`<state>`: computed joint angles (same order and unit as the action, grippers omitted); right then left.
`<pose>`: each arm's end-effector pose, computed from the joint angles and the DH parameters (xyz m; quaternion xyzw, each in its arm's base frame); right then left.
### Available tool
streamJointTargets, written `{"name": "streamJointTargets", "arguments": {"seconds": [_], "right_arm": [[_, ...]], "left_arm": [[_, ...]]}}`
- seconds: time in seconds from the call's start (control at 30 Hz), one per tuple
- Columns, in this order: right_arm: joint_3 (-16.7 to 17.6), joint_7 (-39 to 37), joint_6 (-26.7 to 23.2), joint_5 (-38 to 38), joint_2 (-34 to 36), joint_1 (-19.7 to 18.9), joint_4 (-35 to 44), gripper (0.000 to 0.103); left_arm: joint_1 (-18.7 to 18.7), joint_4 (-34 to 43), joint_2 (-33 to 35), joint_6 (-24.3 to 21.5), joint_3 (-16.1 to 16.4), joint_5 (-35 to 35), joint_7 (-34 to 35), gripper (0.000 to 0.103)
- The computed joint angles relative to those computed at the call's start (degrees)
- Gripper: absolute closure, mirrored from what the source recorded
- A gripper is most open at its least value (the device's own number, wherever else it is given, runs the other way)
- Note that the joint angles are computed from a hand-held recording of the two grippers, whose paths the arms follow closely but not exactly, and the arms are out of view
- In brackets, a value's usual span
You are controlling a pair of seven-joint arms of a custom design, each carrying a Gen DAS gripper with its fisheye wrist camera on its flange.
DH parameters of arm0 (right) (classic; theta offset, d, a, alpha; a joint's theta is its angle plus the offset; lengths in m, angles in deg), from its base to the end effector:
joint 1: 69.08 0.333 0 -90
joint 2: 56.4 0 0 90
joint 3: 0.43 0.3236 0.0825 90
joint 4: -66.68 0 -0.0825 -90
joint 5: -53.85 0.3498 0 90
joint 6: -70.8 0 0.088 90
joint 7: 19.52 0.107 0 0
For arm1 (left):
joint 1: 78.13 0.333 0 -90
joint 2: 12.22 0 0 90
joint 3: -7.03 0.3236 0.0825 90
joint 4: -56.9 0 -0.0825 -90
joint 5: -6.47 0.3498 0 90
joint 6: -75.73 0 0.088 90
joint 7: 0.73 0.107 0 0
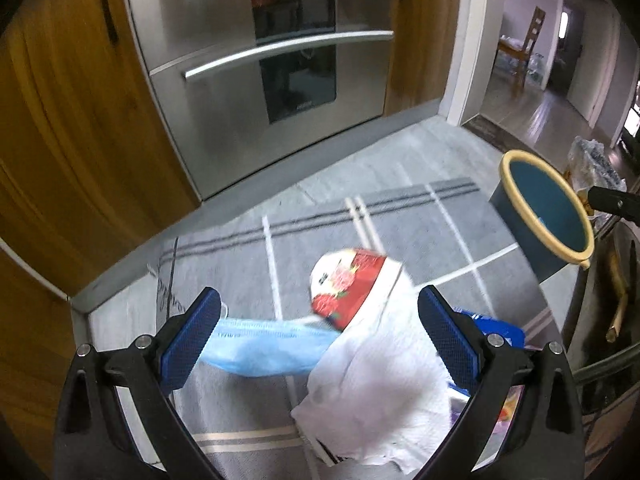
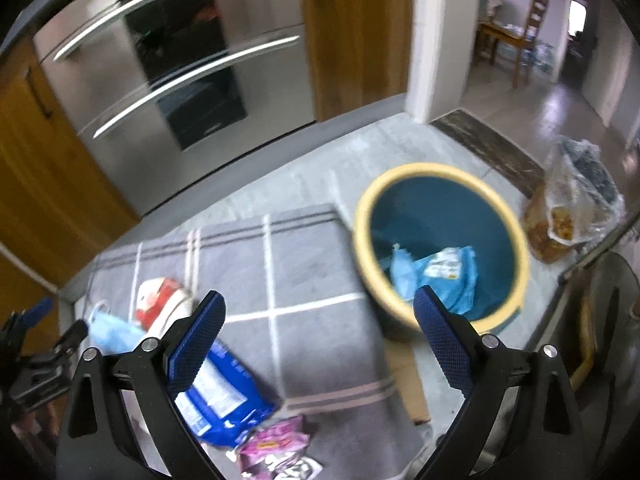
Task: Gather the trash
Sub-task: 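Move both grippers back toward the remaining trash on the mat, then grasp the white tissue with the left gripper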
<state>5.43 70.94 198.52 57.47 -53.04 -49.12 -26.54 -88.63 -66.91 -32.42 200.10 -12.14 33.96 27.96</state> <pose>0.5301 0.2564 0.6473 -0.8067 0.5255 -0.1144 0.2449 0.3906 -0.2258 0.5907 -0.7762 0.5466 -0.1602 0.2704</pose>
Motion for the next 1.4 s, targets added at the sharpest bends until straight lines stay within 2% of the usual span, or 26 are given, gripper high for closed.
{"name": "streamJointTargets", "arguments": {"seconds": [0.2, 0.47, 0.53, 0.6, 0.67, 0.77, 0.83, 0.9, 1.07, 1.1, 1.23, 1.27, 1.4], "right_arm": [[1.0, -0.6, -3.2, 0.0, 2.1, 1.4, 1.1, 0.008], [1.5, -1.1, -6.9, -0.7, 4.7, 3.1, 1.8, 0.008], [1.5, -1.1, -7.2, -0.6, 5.1, 3.4, 2.2, 0.008], [1.5, -1.2, -6.7, -0.8, 5.3, 3.6, 2.5, 0.008], [1.4, -1.2, -6.5, -1.1, 5.5, 3.7, 2.7, 0.008], [1.3, -1.3, -7.1, -0.7, 6.1, 3.6, 3.3, 0.008], [1.3, -1.5, -7.5, -0.5, 6.4, 3.6, 3.7, 0.008], [1.4, -1.8, -7.6, -0.4, 6.6, 3.7, 3.9, 0.008], [1.4, -2.0, -7.1, 0.0, 6.5, 3.8, 3.9, 0.008], [1.4, -2.1, -7.1, 0.0, 6.5, 3.8, 3.9, 0.008], [1.4, -2.2, -6.9, -0.3, 6.4, 4.0, 3.7, 0.008], [1.4, -2.2, -6.9, -0.4, 6.3, 4.0, 3.6, 0.008], [1.4, -2.1, -6.8, -0.7, 6.2, 4.1, 3.6, 0.008]], "left_arm": [[-0.5, -3.6, -0.7, 3.2, 1.8, -4.6, 0.7, 0.006], [-1.9, -4.6, 2.6, 3.3, 3.1, -11.3, 6.9, 0.006], [-2.0, -4.2, 3.7, 2.6, 3.1, -12.0, 8.2, 0.009], [-2.2, -4.3, 4.6, 2.4, 3.4, -13.0, 9.6, 0.019], [-2.3, -4.7, 5.1, 2.7, 3.7, -14.2, 10.5, 0.024], [-2.0, -5.7, 5.0, 4.9, 4.1, -15.3, 10.3, 0.029], [-1.9, -6.0, 5.2, 6.5, 4.4, -16.3, 10.6, 0.035], [-2.1, -6.7, 5.3, 8.7, 5.1, -18.7, 12.0, 0.045], [-2.8, -8.3, 5.7, 14.3, 6.0, -24.7, 14.8, 0.048], [-3.0, -8.3, 5.9, 14.8, 6.0, -25.7, 15.8, 0.056], [-3.1, -7.4, 6.8, 14.9, 5.4, -25.9, 17.6, 0.069], [-3.3, -7.3, 6.9, 15.2, 5.5, -26.5, 18.2, 0.079], [-2.7, -5.7, 7.4, 13.3, 4.2, -22.5, 17.3, 0.097]]}}
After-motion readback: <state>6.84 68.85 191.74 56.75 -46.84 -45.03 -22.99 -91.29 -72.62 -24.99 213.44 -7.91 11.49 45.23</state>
